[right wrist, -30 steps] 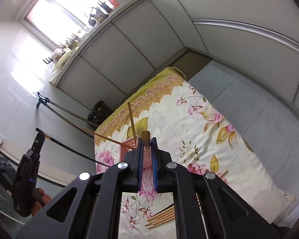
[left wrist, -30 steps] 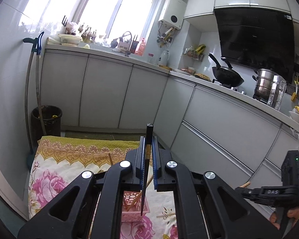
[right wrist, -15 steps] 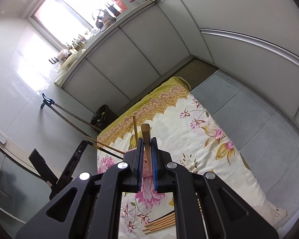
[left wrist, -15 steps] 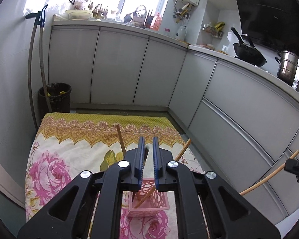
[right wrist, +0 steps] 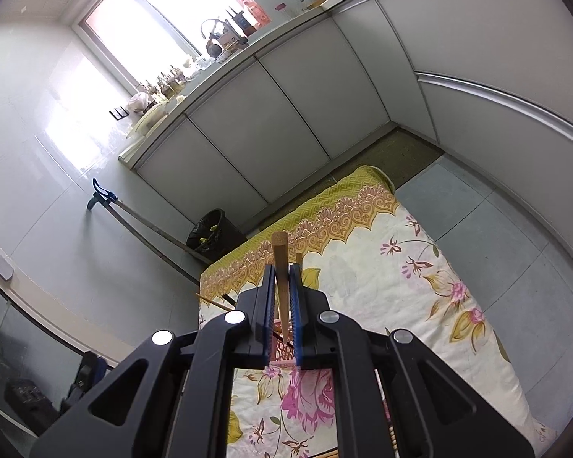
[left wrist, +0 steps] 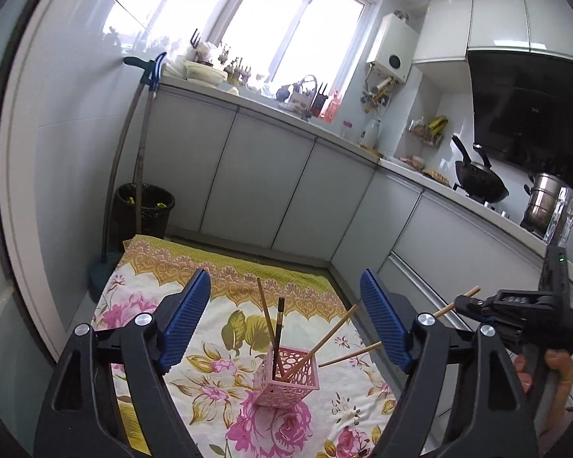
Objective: Organize utensils
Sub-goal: 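Drop the brush and chopstick into the pink holder, opening both grippers, then move the left gripper back to the chopstick pile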
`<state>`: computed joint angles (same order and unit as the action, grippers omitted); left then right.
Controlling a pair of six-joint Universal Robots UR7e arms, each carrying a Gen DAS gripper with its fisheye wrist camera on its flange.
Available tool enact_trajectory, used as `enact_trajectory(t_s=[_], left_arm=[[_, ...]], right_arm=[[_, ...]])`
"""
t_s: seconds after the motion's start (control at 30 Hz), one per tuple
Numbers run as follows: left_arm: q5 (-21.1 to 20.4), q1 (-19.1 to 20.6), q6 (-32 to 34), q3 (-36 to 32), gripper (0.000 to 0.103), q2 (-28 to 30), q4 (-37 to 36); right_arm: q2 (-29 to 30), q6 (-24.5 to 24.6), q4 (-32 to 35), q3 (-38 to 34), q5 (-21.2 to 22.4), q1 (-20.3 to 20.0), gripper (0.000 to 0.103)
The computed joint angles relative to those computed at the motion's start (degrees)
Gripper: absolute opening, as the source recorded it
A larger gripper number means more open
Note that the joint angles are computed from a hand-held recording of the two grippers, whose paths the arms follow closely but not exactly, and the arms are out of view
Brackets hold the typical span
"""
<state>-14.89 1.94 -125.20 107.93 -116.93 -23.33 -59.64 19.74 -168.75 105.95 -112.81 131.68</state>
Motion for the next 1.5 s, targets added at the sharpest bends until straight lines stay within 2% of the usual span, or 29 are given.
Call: enact_trajectory(t_s=[0.07,0.17,0.37,0.6,0.67,0.73,0.77,0.87,0.93,1.03,1.1,1.2,1.27,1.4,1.5], left_arm=[[-1.5,-2.0,-7.0,-1.5,0.081,1.0,7.3],[-2.2,-2.5,-9.0,-2.2,0.081,1.6,10.3],[-3.1,-1.5,-4.4,-1.0,0.081,-0.6,5.8],[-3.9,-2.0,-5.1,-1.5,0.082,-0.7,7.3],[-4.2,-2.2,-2.9,-1.3,0.082,-1.3,5.9],[-4.2,-2.0,-2.3,-1.1,0.087,-1.1,5.3],[-4.1,-2.0,-1.1,-0.9,0.087,-1.3,4.2],[-4.3,-1.1,8.5,0.9,0.087,-2.6,-4.4],[-4.9,0.0,17.1,2.9,0.088,-3.4,-12.6],[-6.6,1.9,30.2,6.0,0.092,-3.7,-24.5],[-7.9,3.4,39.2,8.5,0.094,-3.7,-33.4],[-11.5,5.9,52.8,12.3,0.095,-2.9,-47.9],[-14.7,7.6,61.0,14.3,0.096,-1.4,-55.9],[-23.2,12.3,76.7,17.2,0.096,3.8,-70.0],[-28.5,16.2,84.3,18.2,0.096,8.9,-75.4]], right_arm=[[1.9,-0.8,0.3,-1.3,-1.2,0.4,0.008],[4.5,-1.8,1.6,-3.2,-2.8,0.7,0.008],[9.1,-2.9,4.0,-5.6,-4.7,1.1,0.008],[11.9,-2.0,5.8,-6.0,-4.3,0.5,0.013],[11.6,-1.8,5.2,-5.4,-4.0,0.3,0.022],[10.8,-2.0,3.7,-4.4,-3.8,0.3,0.057],[10.1,-1.8,1.8,-3.5,-3.7,0.3,0.062],[7.7,-2.0,-2.8,-0.4,-4.4,0.6,0.074],[5.5,-1.9,-5.2,2.2,-6.3,0.9,0.081],[2.4,-1.7,-5.6,6.3,-13.1,2.0,0.089],[0.4,-2.4,-4.2,9.2,-18.3,2.7,0.092],[-3.3,-2.4,-2.8,14.8,-23.7,2.9,0.094],[-6.3,-0.8,-1.1,18.8,-25.0,2.4,0.094],[-12.5,4.0,2.1,26.7,-23.9,1.1,0.094],[-15.5,6.8,4.2,31.6,-24.2,1.0,0.094]])
